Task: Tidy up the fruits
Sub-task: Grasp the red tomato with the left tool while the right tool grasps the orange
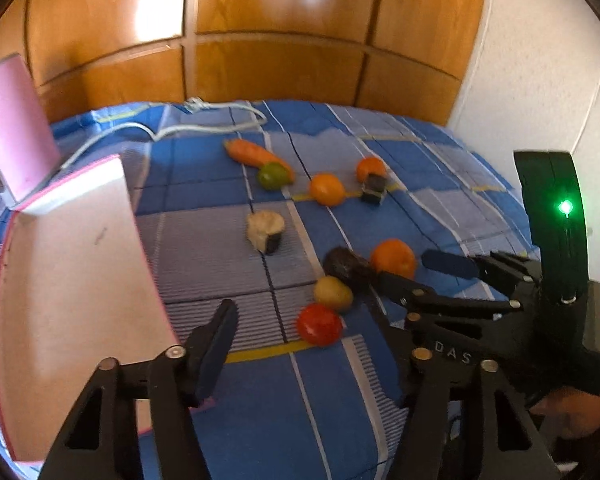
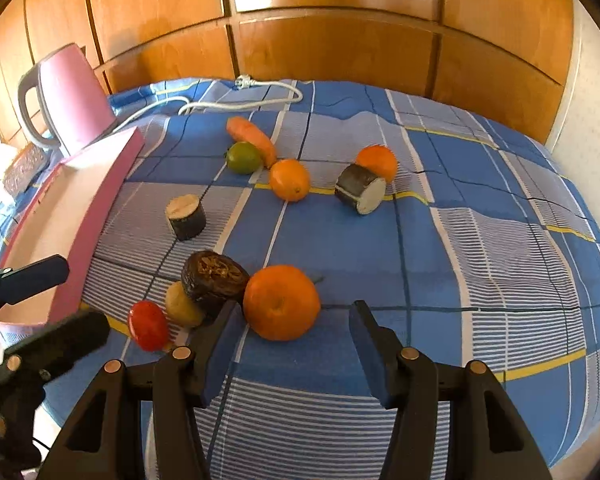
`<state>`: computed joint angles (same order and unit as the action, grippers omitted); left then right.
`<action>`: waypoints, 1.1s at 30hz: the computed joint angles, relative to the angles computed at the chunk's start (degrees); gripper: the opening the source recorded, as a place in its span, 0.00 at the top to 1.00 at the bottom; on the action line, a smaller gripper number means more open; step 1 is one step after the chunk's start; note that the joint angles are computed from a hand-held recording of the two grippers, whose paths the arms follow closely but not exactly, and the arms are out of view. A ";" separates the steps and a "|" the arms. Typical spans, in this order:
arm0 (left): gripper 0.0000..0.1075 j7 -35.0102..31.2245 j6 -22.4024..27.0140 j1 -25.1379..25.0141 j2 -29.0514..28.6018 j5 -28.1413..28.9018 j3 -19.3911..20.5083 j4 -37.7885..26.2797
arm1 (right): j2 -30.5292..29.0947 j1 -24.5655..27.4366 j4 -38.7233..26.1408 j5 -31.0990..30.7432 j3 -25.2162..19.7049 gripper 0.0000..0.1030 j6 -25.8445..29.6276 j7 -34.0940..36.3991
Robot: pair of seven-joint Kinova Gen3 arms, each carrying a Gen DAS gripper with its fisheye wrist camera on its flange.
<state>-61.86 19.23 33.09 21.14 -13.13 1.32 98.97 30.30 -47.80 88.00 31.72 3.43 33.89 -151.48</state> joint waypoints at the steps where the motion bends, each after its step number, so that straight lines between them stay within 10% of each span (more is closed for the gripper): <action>1: 0.45 -1.77 0.52 -1.67 0.39 1.19 1.87 -0.37 | 0.15 0.21 -0.08 -0.12 -0.16 0.45 -0.02 0.25; 7: 0.47 -7.24 2.46 -4.75 2.32 4.89 5.29 -2.17 | 0.69 0.55 -0.31 -0.65 -0.16 0.62 -0.67 1.51; 17: 0.69 -9.81 5.01 -3.71 6.05 6.87 4.02 -5.50 | 0.26 2.46 0.86 -3.67 -0.55 0.63 -3.65 4.19; 33: 0.71 -3.24 0.73 1.20 3.65 3.01 -1.29 -2.07 | -1.61 2.01 3.98 -5.82 1.05 0.65 -6.86 3.26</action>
